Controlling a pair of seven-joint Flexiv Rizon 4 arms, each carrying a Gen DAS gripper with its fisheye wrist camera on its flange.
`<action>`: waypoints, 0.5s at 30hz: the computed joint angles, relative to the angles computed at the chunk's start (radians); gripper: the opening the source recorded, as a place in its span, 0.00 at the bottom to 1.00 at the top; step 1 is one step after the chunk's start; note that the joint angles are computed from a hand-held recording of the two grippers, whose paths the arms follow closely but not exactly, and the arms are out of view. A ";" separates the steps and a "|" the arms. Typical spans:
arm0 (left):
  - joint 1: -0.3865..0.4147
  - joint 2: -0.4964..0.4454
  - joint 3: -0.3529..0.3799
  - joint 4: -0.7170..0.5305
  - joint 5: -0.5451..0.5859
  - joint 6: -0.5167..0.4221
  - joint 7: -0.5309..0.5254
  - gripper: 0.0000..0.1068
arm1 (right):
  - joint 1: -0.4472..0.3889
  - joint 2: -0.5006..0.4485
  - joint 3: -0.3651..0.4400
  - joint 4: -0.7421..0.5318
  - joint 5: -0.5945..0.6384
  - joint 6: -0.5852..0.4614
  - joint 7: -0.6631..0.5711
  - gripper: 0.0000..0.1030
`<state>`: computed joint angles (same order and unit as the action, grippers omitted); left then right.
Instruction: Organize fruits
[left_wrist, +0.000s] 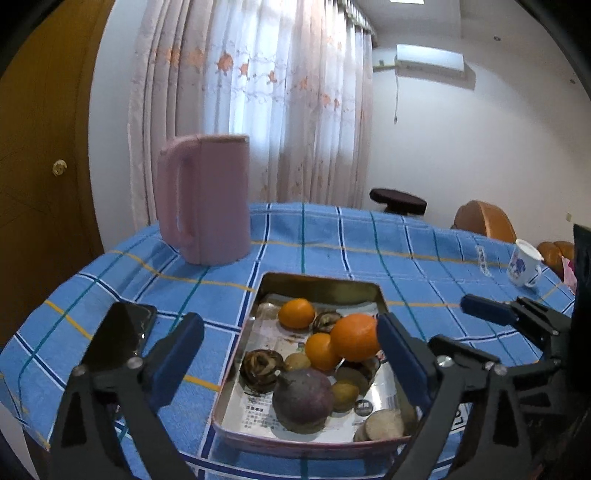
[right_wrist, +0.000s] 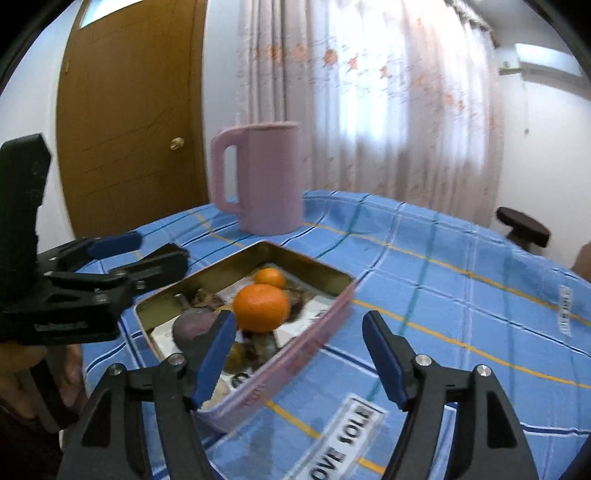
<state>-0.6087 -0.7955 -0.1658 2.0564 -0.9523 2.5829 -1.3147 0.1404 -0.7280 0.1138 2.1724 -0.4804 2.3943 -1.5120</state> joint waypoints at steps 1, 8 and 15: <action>-0.003 0.001 0.000 0.000 0.000 0.003 0.003 0.91 | 0.008 0.005 -0.006 0.007 0.026 0.014 -0.011 0.71; -0.017 0.007 -0.004 0.000 -0.007 0.025 0.012 0.92 | 0.004 0.029 -0.011 0.039 0.072 0.070 -0.020 0.75; -0.025 0.009 -0.013 0.002 -0.017 0.038 0.026 0.93 | 0.007 0.041 -0.014 0.060 0.091 0.105 -0.022 0.76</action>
<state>-0.6339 -0.7868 -0.1784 2.0579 -0.9693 2.6206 -1.2883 0.1476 -0.6866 0.0997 2.2322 -0.3890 2.4992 -1.5344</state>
